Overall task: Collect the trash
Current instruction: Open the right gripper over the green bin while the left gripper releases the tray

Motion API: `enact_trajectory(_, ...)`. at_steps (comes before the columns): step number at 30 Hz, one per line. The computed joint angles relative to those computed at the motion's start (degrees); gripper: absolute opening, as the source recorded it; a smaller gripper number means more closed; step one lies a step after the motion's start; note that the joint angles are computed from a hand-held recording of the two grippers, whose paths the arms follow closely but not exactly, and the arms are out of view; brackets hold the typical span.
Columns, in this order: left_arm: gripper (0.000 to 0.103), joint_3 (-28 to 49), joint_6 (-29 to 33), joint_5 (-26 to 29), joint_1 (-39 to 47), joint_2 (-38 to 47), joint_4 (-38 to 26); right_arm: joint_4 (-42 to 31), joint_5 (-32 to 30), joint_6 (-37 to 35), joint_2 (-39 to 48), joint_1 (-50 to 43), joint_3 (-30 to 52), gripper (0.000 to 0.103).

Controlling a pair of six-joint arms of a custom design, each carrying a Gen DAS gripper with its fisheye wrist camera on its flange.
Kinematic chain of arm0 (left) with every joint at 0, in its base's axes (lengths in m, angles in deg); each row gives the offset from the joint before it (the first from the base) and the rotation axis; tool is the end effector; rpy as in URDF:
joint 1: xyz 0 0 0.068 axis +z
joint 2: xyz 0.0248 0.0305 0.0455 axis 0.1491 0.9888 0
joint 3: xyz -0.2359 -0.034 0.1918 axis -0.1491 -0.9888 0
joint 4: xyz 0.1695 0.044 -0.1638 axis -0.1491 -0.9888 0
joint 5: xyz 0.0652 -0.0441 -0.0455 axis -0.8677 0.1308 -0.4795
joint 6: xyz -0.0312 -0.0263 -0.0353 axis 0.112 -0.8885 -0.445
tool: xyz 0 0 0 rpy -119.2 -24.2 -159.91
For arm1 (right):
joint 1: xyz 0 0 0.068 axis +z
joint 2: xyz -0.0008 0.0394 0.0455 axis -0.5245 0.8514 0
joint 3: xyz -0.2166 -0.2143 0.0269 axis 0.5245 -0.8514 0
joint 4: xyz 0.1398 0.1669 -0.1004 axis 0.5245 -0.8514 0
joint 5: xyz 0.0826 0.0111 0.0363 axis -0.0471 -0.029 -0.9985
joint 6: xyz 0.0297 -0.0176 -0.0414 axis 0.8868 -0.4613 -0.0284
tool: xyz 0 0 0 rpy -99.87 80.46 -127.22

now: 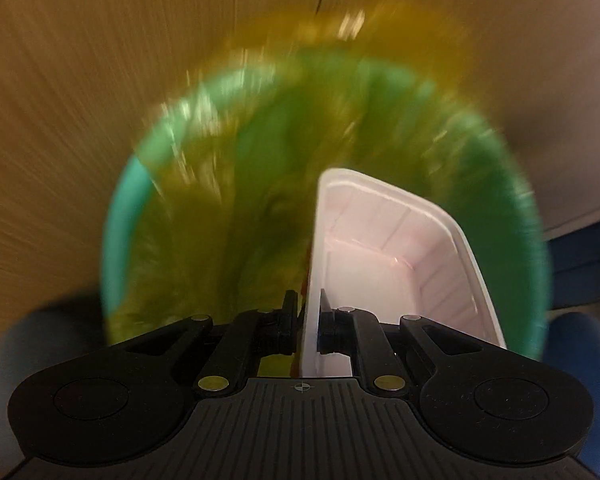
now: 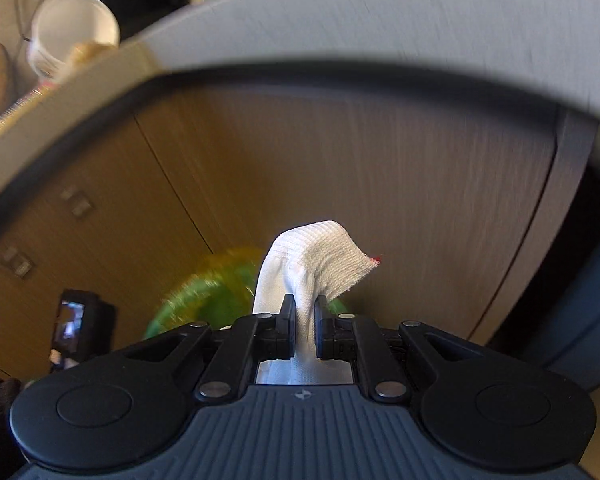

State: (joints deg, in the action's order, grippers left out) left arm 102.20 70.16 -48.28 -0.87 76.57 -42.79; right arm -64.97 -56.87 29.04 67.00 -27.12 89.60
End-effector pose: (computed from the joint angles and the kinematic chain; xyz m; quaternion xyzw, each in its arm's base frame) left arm 0.3848 -0.0711 0.1953 0.1815 0.9735 -0.0966 0.1006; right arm 0.2342 0.0171 0.3057 0.1507 0.9132 0.0705 0.3720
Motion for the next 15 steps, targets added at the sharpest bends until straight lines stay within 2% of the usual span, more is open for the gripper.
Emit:
enact_trajectory(6,0.013,4.18,-4.44,-6.83,-4.83,10.27,2.37,3.82,-2.32,-0.07,6.30,-1.33,-2.40,0.009)
enact_trajectory(10,0.018,6.20,-7.53,-3.74,-4.28,17.52,3.68,4.68,-2.96,-0.01,9.86,-1.19,-1.92,0.009)
enact_trajectory(13,0.018,10.38,-11.24,-2.03,-2.79,22.01,0.31,4.28,-3.54,-0.35,12.40,-1.09,-0.96,0.009)
enact_trajectory(15,0.019,12.28,-11.08,0.75,-1.21,22.62,-1.07,3.53,-3.57,-0.75,13.59,-0.83,-0.54,0.009)
